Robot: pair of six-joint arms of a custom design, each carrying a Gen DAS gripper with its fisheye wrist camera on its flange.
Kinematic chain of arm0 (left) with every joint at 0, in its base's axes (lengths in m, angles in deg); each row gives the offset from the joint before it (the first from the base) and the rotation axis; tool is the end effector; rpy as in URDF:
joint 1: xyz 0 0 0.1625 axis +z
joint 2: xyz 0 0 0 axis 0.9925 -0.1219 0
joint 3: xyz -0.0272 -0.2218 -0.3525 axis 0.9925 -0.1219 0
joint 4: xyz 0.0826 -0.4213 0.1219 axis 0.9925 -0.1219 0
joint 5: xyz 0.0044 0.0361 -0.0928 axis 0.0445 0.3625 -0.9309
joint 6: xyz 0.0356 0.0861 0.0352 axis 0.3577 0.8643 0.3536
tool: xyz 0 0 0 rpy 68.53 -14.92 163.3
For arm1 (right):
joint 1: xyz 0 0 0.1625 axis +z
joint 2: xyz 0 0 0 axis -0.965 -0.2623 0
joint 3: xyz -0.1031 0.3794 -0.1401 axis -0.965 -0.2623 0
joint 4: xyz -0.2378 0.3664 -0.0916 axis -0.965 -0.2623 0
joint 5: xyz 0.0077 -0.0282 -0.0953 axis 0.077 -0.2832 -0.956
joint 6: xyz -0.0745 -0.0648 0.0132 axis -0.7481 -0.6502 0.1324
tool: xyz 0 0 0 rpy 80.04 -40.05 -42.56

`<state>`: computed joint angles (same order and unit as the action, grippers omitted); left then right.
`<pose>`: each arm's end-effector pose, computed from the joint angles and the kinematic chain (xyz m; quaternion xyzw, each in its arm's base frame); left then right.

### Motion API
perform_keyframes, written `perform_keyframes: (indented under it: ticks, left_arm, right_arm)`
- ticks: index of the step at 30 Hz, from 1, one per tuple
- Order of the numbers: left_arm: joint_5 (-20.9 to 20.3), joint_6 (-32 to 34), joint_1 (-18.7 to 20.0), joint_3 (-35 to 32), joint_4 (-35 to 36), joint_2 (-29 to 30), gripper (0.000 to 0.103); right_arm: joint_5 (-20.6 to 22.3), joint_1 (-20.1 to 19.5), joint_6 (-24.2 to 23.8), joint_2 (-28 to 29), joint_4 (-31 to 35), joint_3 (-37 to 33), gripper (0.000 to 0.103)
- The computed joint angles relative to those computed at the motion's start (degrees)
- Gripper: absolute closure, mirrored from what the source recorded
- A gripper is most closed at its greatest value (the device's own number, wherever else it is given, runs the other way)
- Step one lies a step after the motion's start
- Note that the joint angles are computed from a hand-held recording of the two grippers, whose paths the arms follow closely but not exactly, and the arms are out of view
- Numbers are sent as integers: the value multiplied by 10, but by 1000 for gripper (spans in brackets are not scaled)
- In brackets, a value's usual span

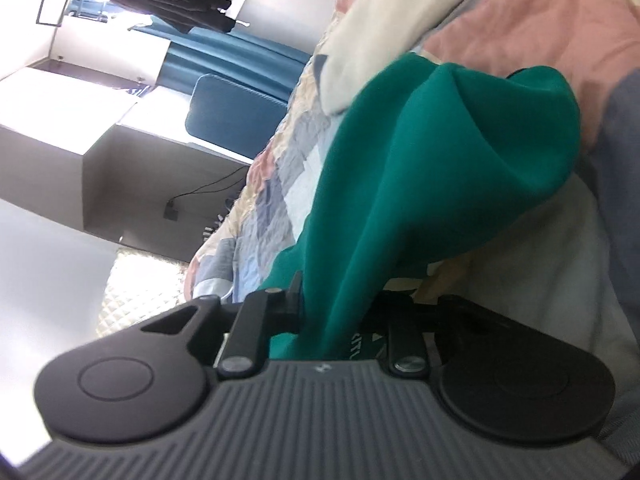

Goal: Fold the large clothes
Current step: 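Grasp the hoodie end with both grippers and lift it, then fold the lifted hoodie end over the printed body with both grippers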

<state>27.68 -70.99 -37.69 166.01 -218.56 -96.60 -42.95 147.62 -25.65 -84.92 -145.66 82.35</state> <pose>-0.3543 -0.6428 0.0885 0.2373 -0.8584 0.4535 0.0335 -0.0555 -0.7475 0.4641 0.0726 0.9208 -0.3672 0.1094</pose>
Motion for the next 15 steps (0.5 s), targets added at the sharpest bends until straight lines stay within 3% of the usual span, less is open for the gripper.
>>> perform_keyframes:
  ticks: [2, 3, 9, 15]
  left_arm:
    - [-14, 12, 3, -3, -39, 3, 46]
    - [-17, 20, 4, -10, -52, 7, 44]
    - [-23, 94, 15, -62, -109, 34, 36]
    - [-12, 104, 31, -133, -37, 63, 35]
  right_arm:
    - [19, 3, 1, 5, 2, -15, 48]
    - [24, 7, 2, 9, 2, -25, 45]
    - [33, 33, -14, 49, -26, -87, 44]
    - [5, 48, -41, 121, -22, -180, 45]
